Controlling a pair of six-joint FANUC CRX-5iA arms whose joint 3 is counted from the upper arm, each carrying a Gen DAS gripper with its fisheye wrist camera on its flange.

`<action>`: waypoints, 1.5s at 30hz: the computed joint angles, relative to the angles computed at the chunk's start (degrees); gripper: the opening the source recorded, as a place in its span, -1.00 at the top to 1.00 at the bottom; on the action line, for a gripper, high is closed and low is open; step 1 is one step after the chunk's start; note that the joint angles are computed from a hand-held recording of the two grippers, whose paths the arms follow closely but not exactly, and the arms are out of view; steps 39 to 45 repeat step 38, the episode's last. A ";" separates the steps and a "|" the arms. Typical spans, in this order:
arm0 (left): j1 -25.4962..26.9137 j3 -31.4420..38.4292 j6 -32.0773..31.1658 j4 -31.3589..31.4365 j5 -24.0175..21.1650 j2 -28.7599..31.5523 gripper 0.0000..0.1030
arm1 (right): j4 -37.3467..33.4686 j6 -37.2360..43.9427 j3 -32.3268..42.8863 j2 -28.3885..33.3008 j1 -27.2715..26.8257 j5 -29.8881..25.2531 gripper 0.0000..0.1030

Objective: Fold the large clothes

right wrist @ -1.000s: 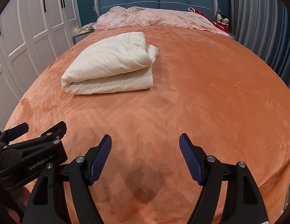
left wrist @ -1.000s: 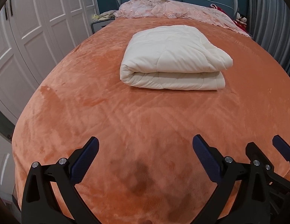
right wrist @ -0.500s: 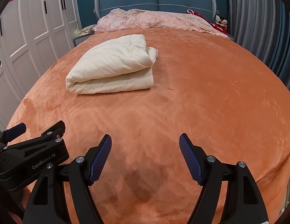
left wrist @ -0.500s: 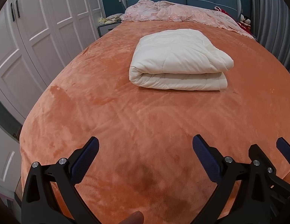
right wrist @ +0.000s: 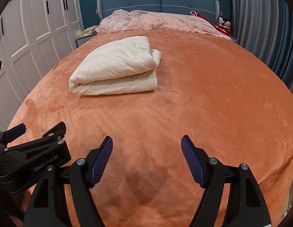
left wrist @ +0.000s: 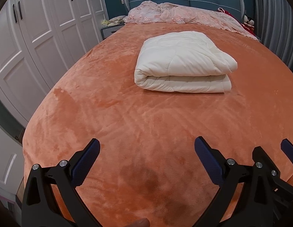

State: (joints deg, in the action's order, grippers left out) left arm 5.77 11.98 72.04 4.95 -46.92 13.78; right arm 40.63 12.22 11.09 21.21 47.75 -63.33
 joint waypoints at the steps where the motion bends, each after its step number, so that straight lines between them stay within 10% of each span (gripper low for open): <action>1: 0.03 -0.08 -0.05 0.10 0.07 -0.04 -0.89 | -0.02 -0.04 -0.08 -0.07 0.01 0.05 -0.42; 45: 0.81 1.87 -2.90 2.13 -2.60 2.08 -0.76 | 0.60 -1.94 1.35 1.10 0.60 -1.75 -0.42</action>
